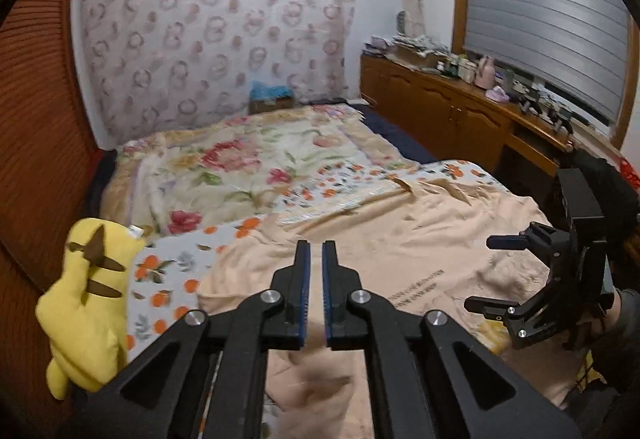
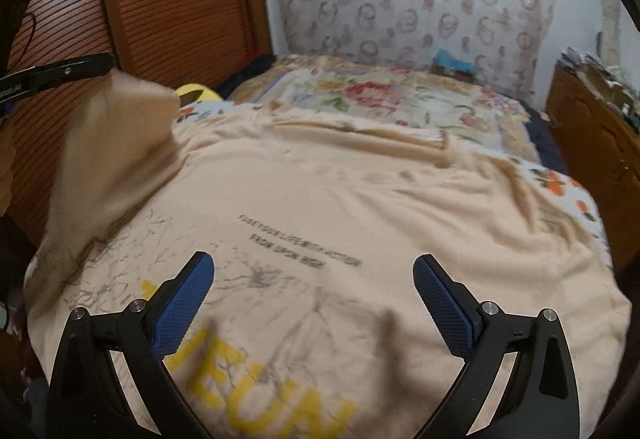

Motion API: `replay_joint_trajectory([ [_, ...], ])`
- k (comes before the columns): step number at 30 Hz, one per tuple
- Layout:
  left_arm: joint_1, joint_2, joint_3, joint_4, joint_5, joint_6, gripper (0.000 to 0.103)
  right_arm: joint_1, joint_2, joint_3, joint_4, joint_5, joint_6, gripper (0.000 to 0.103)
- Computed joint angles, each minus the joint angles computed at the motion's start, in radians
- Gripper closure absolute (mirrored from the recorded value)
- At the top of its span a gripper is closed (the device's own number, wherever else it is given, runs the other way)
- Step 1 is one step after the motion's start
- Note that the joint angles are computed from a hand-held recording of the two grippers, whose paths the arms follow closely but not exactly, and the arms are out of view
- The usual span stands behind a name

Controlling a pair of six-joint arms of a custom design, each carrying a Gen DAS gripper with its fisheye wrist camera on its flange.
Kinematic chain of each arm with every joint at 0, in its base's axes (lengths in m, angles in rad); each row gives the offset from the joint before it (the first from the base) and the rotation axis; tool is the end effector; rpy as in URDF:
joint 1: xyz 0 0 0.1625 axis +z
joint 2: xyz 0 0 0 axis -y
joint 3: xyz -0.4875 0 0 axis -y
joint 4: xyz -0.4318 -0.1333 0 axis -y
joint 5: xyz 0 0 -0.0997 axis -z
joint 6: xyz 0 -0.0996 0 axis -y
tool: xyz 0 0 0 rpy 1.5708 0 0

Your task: Fold small clothes

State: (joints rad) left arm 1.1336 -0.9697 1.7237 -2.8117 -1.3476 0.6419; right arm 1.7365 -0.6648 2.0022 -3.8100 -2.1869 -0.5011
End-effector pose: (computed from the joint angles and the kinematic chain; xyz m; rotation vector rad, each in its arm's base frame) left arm -0.1658 -0.7217 0.2298 1.3712 2.4415 -0.6596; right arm 0.1752 -0.5883 0.0709 0.4059 -2.2238 0.9479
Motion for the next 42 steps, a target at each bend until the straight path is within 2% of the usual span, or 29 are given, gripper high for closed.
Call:
replay_joint_trajectory([
  [1,-0.001,-0.001,0.002,0.004,0.004,-0.007,0.092,0.001,-0.004,0.006,-0.005,-0.004,0.0,0.001],
  [4,0.015,-0.003,0.011,-0.004,0.02,-0.011,0.067,0.004,-0.007,0.018,-0.021,-0.014,-0.004,0.001],
  [8,0.045,-0.003,0.026,-0.005,0.071,-0.03,0.061,0.004,-0.009,0.02,-0.017,0.019,-0.007,0.002],
  [11,0.079,0.0,0.034,-0.003,0.112,-0.039,0.059,0.008,-0.003,0.002,0.014,0.046,-0.029,0.006],
  [13,0.104,0.001,0.037,0.01,0.134,-0.046,0.059,0.011,0.0,-0.015,0.052,0.075,-0.04,0.015],
  [14,0.113,0.003,0.038,0.011,0.144,-0.048,0.059,0.014,0.002,-0.024,0.072,0.087,-0.048,0.016],
  [18,0.147,0.007,0.039,0.013,0.182,-0.051,0.057,0.028,0.023,-0.076,0.172,0.128,-0.07,0.033],
  [22,0.162,0.006,0.042,0.01,0.199,-0.045,0.046,0.04,0.063,-0.141,0.262,0.156,-0.087,0.047],
  [28,0.168,0.007,0.065,-0.044,0.183,-0.012,0.043,0.049,0.124,-0.228,0.342,0.156,-0.11,0.06],
  [32,0.173,0.009,0.064,-0.058,0.176,-0.007,0.035,0.046,0.154,-0.266,0.371,0.124,-0.123,0.067],
  [35,0.171,0.012,0.056,-0.048,0.179,-0.004,0.031,0.037,0.165,-0.275,0.382,0.1,-0.123,0.074],
  [36,0.172,0.014,0.052,-0.045,0.178,-0.004,0.03,0.035,0.165,-0.274,0.383,0.096,-0.125,0.082],
  [37,0.172,0.015,0.05,-0.04,0.177,-0.003,0.026,0.034,0.165,-0.271,0.379,0.093,-0.128,0.089],
  [38,0.171,0.017,0.048,-0.033,0.179,-0.002,0.016,0.034,0.167,-0.269,0.369,0.093,-0.131,0.091],
  [40,0.169,0.021,0.045,-0.017,0.189,-0.002,0.006,0.034,0.16,-0.253,0.348,0.097,-0.129,0.099],
  [42,0.169,0.022,0.043,-0.011,0.19,-0.003,0.004,0.039,0.159,-0.235,0.293,0.088,-0.135,0.101],
])
